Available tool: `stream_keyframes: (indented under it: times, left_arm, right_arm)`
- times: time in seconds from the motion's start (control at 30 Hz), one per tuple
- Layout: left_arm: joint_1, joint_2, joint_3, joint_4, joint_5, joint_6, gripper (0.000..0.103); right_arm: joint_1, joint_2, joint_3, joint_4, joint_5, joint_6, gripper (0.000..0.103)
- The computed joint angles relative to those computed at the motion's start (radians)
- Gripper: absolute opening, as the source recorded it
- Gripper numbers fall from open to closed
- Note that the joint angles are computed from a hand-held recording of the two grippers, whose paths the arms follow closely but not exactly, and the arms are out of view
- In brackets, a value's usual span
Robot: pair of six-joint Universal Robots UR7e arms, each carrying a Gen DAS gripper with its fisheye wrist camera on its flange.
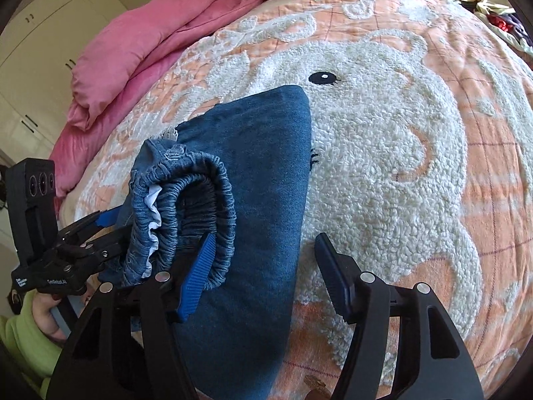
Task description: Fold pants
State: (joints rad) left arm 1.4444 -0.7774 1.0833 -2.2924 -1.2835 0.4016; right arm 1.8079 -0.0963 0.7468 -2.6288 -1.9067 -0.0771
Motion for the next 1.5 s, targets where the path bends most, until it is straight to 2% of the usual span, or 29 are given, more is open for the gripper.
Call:
stream_keyframes:
  times: [0.07,0.2,0.27,0.43,0.57,0.67,0.73,0.83,0.97,1.13,1.33,1.5]
  left_arm:
    - [-0.004,0.002,0.004,-0.006,0.005,0.009,0.086]
    - [-0.007,0.003,0.003,-0.006,0.011,0.015,0.079]
    - [-0.008,0.003,0.002,-0.003,0.01,0.018,0.072]
    - [-0.008,0.008,-0.005,-0.002,0.018,0.022,0.07]
    - [-0.01,0.01,-0.002,-0.013,0.03,0.03,0.061]
    - [-0.011,0.011,-0.004,-0.012,0.033,0.031,0.056]
    - [-0.012,0.007,-0.001,-0.013,0.033,0.032,0.052]
    - [-0.015,-0.002,0.004,-0.012,0.029,0.034,0.043]
    - [-0.017,-0.008,-0.003,0.001,0.016,0.029,0.033]
    - [-0.021,-0.002,-0.036,0.025,0.002,0.016,0.029]
    - [-0.032,0.007,-0.061,0.007,0.001,0.025,0.029]
    - [-0.035,0.036,-0.116,0.0,-0.001,0.021,0.029]
  right_arm:
    - [-0.002,0.002,-0.004,-0.002,0.007,-0.007,0.061]
    - [-0.005,0.004,-0.008,-0.002,0.025,-0.021,0.049]
    - [-0.004,0.006,-0.01,-0.003,0.03,-0.028,0.048]
    - [-0.008,0.016,-0.028,0.003,0.043,-0.027,0.05]
    - [-0.003,0.031,-0.048,0.003,0.029,-0.047,0.049]
    - [-0.002,0.031,-0.049,0.005,0.035,-0.063,0.037]
    - [0.0,0.028,-0.043,0.001,0.047,-0.075,0.026]
    - [0.012,0.028,-0.035,-0.022,0.034,-0.106,0.02]
    - [0.026,0.025,-0.03,-0.05,0.03,-0.134,0.019]
    - [0.036,0.039,-0.072,-0.044,0.03,-0.154,0.019]
    - [0.045,0.093,-0.198,0.001,0.027,-0.173,0.019]
    - [0.047,0.165,-0.356,0.061,0.022,-0.189,0.019]
